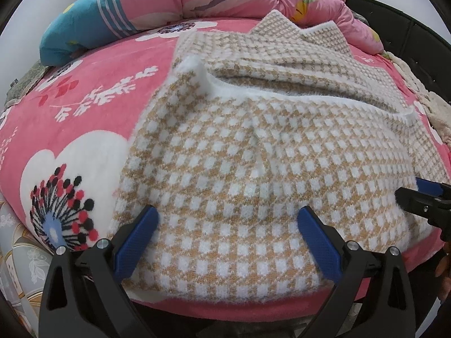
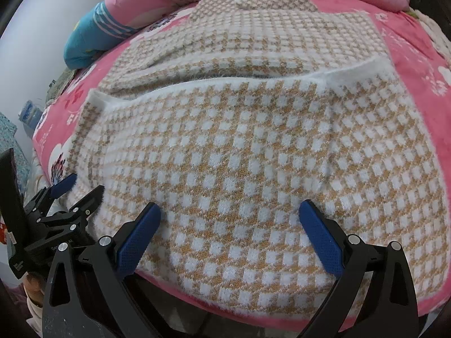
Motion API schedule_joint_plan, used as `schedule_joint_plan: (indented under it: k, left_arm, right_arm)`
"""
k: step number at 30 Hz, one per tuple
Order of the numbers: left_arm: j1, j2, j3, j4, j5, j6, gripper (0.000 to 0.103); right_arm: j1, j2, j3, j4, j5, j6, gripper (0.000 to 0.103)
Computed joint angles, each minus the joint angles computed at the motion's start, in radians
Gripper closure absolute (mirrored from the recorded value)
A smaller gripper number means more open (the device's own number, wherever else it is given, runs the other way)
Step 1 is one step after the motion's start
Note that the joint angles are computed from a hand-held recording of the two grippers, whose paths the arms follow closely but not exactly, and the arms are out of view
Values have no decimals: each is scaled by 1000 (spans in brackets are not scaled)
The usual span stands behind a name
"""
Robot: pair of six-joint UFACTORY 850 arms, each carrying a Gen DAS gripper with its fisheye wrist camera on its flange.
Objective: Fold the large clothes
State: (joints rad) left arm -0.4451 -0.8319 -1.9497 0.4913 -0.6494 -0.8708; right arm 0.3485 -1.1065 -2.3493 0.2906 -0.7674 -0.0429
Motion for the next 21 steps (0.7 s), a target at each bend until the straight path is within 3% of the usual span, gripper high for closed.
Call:
schedule_joint_plan:
  k: [10,19,21]
  left_arm:
    - [-2,16,34,57,23,-50,5]
    - [-13,46,71,126,32,-78,5]
    - [-22,71,94,220,34,-155,5]
  right_arm:
    - [-2,-18,-32,-17,-22,14,8]
    - [-1,-3,3,-7,26,2,8]
    - [-2,-8,-3,-4,24,1,8]
